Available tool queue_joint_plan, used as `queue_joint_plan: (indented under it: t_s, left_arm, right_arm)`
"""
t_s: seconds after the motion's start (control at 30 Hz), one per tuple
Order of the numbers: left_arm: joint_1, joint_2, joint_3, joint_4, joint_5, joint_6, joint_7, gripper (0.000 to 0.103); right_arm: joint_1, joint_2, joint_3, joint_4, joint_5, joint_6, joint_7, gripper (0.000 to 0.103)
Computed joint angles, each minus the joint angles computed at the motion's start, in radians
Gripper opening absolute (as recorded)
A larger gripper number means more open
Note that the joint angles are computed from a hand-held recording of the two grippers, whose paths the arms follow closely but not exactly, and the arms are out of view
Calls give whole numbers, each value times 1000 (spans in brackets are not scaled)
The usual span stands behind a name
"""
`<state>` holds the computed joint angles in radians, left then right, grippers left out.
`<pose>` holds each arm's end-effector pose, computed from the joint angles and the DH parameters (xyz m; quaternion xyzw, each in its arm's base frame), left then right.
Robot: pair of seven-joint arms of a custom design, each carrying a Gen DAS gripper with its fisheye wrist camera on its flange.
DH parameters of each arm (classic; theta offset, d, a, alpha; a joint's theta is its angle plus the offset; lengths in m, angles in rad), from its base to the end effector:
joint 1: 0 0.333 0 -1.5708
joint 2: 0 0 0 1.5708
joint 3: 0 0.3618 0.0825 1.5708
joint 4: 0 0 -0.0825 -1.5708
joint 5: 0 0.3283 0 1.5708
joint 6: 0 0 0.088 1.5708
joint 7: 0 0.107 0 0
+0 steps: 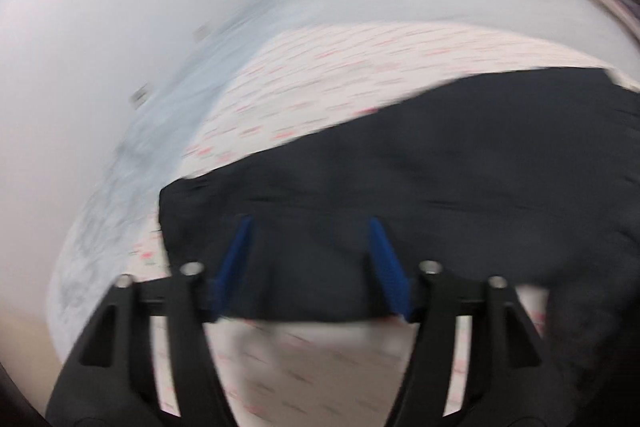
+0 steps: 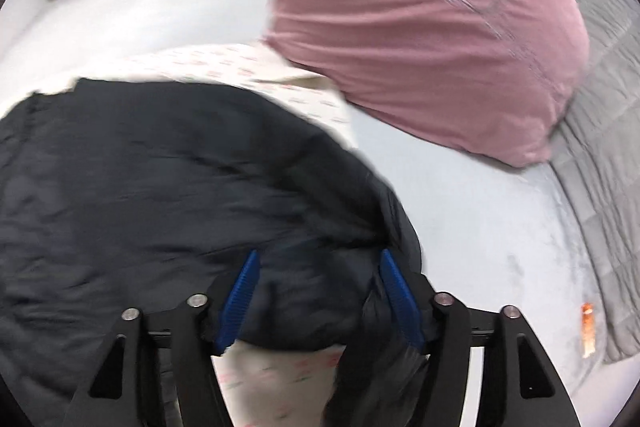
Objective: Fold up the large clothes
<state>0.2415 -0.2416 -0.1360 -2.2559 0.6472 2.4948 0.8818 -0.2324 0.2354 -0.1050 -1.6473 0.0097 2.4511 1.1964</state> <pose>0.4516 0.0380 0.5812 -0.7723 0.5351 -0.0705 0.3350 0.6008 -0.2019 0.6013 -0.6925 0.6644 -0.2585 0.1104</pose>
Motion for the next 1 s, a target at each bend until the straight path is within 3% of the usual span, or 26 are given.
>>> queue_joint_plan:
  t_s: [0.1,0.23,0.27,0.33,0.4,0.47,0.53,0.63,0.7,0.8,0.87,0.93,0.97,1.0]
  left_arm:
    - [-95,-76,11,-81,-186,123,96,80]
    - [-246,-111,37,-143,-481,188,259,81]
    - [-269,-116,43,-157,-544,185,281,81]
    - [-281,-149,-13,-175,-628,111,223,81]
    - [-301,-185,-36,-187,-710,-11,221,81]
    - [-334,-239,-48,-216,-786,-75,238,81]
    - [-356,-303,-47,-267,-849,-100,259,81]
    - [-419,-382,-11,-314,-988,-131,312,81]
    - [-474,-414,28,-374,-1138,-105,378,81]
    - [-500,-433,15,-421,-1261,-64,431,81]
    - [-542,-432,19,-432,-1350,-38,493,70]
    - [-588,-411,27,-430,-1450,-45,543,20]
    - [-586,-395,17,-418,-1470,-64,538,16]
    - [-555,-395,-11,-401,-1438,-80,507,14]
  right_arm:
    - [13,-94,34,-116,68,29,-77,76]
    - [73,-249,45,-307,230,40,-172,76]
    - [82,-278,28,-339,292,24,-211,76]
    - [109,-337,-5,-385,388,-59,-254,76]
    - [136,-406,-24,-449,373,-144,-251,76]
    - [160,-487,-36,-538,327,-154,-268,76]
    - [175,-525,-76,-599,307,-139,-316,76]
    - [153,-594,-148,-678,275,-205,-317,76]
    - [132,-646,-190,-727,267,-265,-305,76]
    - [95,-634,-257,-752,281,-350,-300,76]
    - [82,-633,-286,-777,345,-371,-310,78]
    - [79,-647,-305,-787,417,-420,-312,73]
    - [84,-638,-325,-773,459,-493,-317,66]
    - [89,-626,-334,-755,488,-571,-326,32]
